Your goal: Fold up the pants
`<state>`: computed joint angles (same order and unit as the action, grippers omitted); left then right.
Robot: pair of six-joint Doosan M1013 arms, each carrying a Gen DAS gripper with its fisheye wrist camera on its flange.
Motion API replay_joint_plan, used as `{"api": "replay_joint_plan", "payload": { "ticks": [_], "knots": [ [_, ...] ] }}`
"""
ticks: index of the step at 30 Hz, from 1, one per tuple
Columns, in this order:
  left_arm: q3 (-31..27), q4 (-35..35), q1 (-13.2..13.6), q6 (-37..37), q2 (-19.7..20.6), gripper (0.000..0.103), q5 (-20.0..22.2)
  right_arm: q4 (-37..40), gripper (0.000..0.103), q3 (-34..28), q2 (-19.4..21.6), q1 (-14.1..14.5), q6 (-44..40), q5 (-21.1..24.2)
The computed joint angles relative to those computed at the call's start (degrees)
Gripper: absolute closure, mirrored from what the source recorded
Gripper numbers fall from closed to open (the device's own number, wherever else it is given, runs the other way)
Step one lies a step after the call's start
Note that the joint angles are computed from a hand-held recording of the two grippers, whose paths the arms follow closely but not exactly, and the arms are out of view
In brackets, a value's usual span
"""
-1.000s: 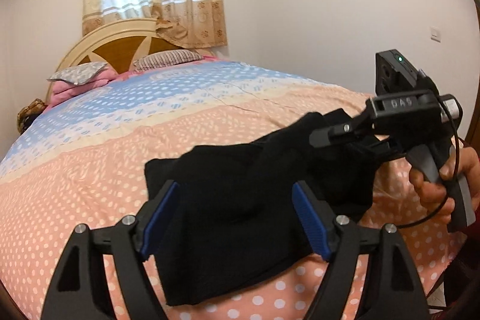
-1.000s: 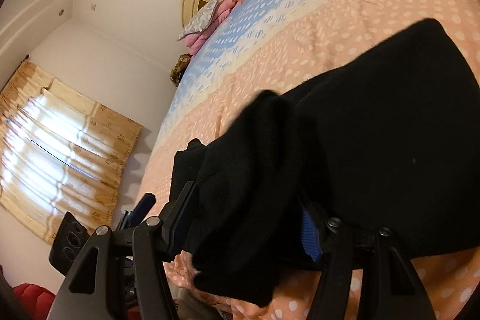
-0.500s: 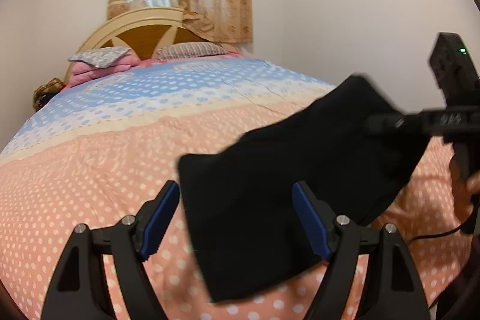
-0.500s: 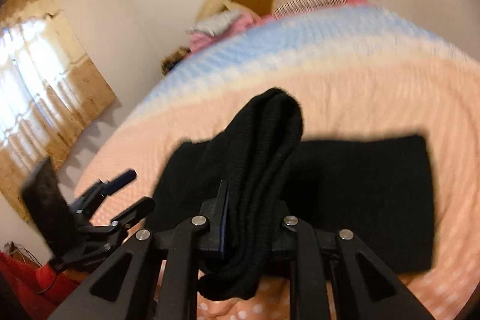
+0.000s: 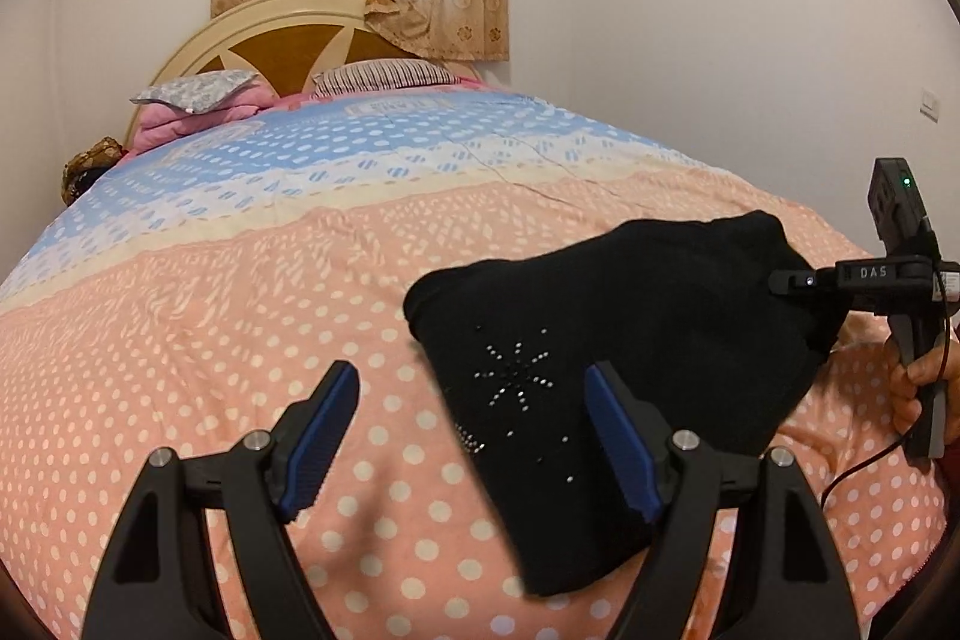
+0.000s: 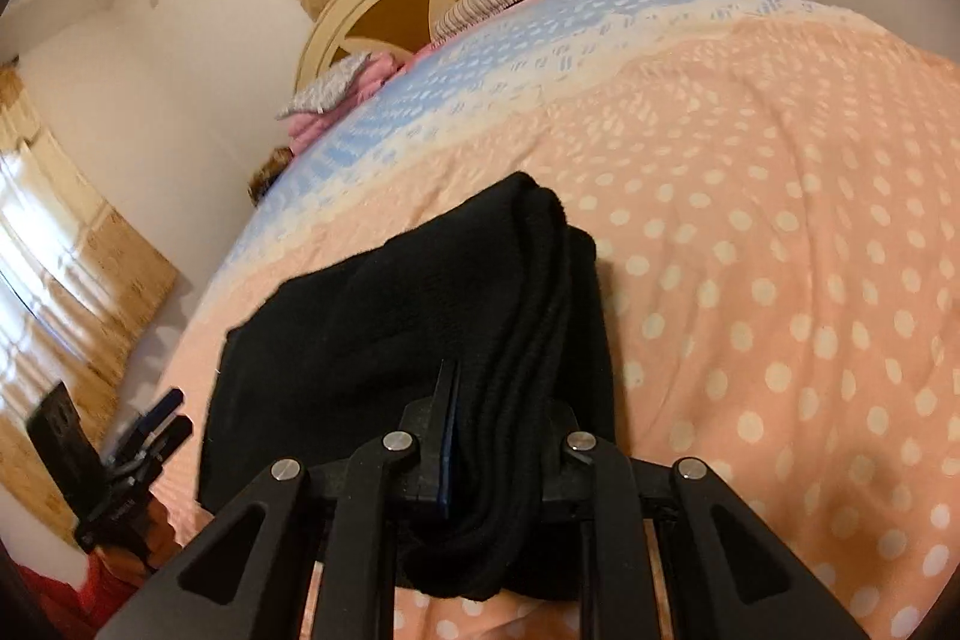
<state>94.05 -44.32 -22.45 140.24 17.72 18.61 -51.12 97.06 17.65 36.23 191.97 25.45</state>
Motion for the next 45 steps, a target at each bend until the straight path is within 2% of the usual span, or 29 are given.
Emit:
{"api": "replay_joint_plan", "payload": {
  "ticks": [4,6,7,8,10,11,12,16,18,19,21,22,23,26,29,31,32,34,37,40,42,43,45],
  "knots": [
    [-0.18,1.67,-0.11,-1.39,-0.13,0.023,-0.7,5.03,0.079,-0.61,0.06,-0.43,-1.51,-1.53],
    [-0.56,1.13,-0.02,-0.98,-0.07,0.023,-0.99,4.89,0.077,-1.07,-0.56,0.24,-0.19,1.66],
    [-0.73,1.2,-0.1,-1.01,0.07,0.023,-1.35,2.35,0.076,-1.72,-0.89,1.66,1.46,6.87],
    [-0.99,1.88,-0.33,-1.47,0.17,0.023,-1.93,0.14,0.076,-3.13,-0.67,3.45,1.37,13.93],
    [-1.24,1.16,-0.83,-0.19,0.28,0.023,-2.67,-4.56,0.076,-6.93,0.92,6.8,-3.2,27.62],
    [-1.35,-0.44,-1.18,1.92,0.3,0.023,-2.91,-5.45,0.076,-8.31,1.56,7.72,-4.76,30.99],
    [-1.33,-1.5,-1.52,3.31,0.28,0.023,-3.23,-6.22,0.077,-9.07,1.84,8.4,-5.75,32.37],
    [-1.7,2.21,-2.68,-0.04,0.72,0.023,-1.92,-3.74,0.077,-10.17,2.27,8.66,-11.01,26.65],
    [-1.41,5.01,-3.12,-1.49,0.82,0.023,-0.91,-0.16,0.077,-11.7,3.87,8.49,-16.98,27.48],
    [-1.18,10.03,-3.45,-5.12,0.91,0.023,-0.45,2.94,0.077,-12.44,4.66,8.1,-19.46,28.58],
    [-0.93,17.47,-3.74,-11.21,1.18,0.023,0.7,9.71,0.077,-12.22,5.16,6.8,-20.77,29.94],
    [-0.73,19.23,-3.67,-12.76,1.36,0.022,1.4,10.93,0.077,-10.52,4.47,6.25,-18.81,28.14],
    [-0.42,18.67,-3.31,-12.55,1.43,0.022,1.94,9.16,0.078,-8.92,3.53,6.25,-15.78,26.02],
    [-0.54,16.34,-2.3,-11.34,1.05,0.021,4.14,10.41,0.078,-8.29,2.62,5.96,-15.39,25.97],
    [-0.44,14.94,-1.53,-9.49,-0.03,0.021,4.74,10.77,0.078,-10.48,3.06,6.64,-19.12,30.25],
    [-0.39,8.69,-0.31,-4.67,-0.87,0.018,4.93,5.47,0.076,-11.63,3.24,7.95,-17.64,33.49],
    [-0.45,7.34,-0.14,-4.3,-1.03,0.013,4.07,2.42,0.076,-11.76,3.05,8.45,-16.53,33.62],
    [-1.29,7.21,-0.08,-6.45,-0.9,0.009,1.46,-2.1,0.076,-12.3,2.92,8.66,-15.62,31.63],
    [-4.26,15.98,-0.55,-17.06,0.87,0.009,-0.15,-1.37,0.076,-14.52,4.13,7.34,-19.18,25.99],
    [-8.76,23.4,-0.53,-27.82,4.27,0.011,5.24,2.86,0.076,-17.81,6.97,5.69,-25.04,25.18],
    [-11.59,20.16,0.31,-29.55,6.61,0.017,10.84,6.1,0.076,-18.28,7.95,4.7,-26.36,23.34],
    [-12.29,18.22,0.62,-29.39,7.31,0.024,12.62,7.76,0.076,-17.84,8.22,4.19,-27.12,21.22],
    [-13.97,13.37,1.12,-27.45,8.99,0.035,16.65,10.65,0.076,-17.99,9.04,3.71,-29.26,20.95]
  ]
}}
